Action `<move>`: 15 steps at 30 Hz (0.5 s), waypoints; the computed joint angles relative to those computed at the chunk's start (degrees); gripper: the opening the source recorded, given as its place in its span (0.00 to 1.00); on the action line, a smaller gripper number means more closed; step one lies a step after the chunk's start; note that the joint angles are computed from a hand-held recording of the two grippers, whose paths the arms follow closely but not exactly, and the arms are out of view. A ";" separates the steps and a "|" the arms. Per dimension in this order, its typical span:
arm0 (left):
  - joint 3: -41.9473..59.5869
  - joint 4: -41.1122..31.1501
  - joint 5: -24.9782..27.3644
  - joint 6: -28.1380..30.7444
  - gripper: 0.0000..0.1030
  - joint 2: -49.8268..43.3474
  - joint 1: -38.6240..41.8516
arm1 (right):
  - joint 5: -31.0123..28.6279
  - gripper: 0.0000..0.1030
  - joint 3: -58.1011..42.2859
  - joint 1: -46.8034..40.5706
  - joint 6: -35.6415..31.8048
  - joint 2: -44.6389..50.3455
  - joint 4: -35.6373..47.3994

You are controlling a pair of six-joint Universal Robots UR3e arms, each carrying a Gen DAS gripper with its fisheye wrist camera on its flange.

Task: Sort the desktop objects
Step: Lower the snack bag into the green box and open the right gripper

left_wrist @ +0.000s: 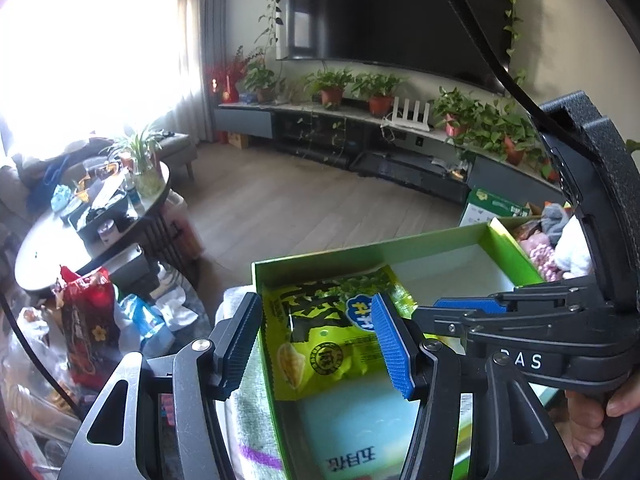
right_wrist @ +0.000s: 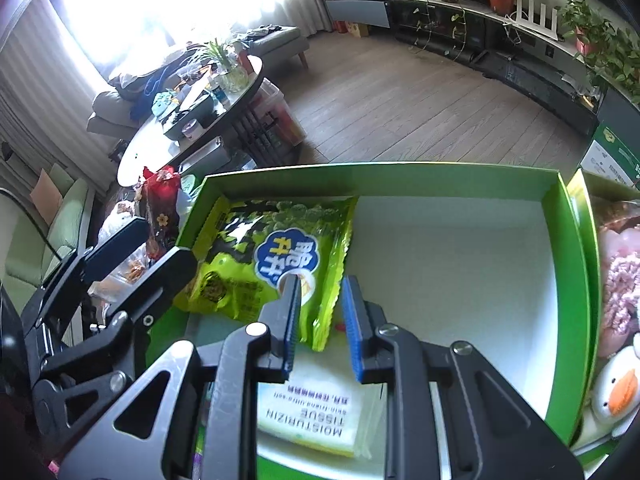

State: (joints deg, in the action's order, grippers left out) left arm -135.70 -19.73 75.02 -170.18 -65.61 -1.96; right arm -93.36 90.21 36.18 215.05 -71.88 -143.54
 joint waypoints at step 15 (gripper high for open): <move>3.54 -19.66 0.16 -2.05 0.56 21.55 -3.52 | -7.66 0.25 -0.16 8.26 1.08 -10.59 7.90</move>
State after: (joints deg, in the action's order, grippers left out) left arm -132.16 -39.38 75.18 -172.23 -44.06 -5.48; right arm -101.03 90.05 44.44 216.13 -82.47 -135.64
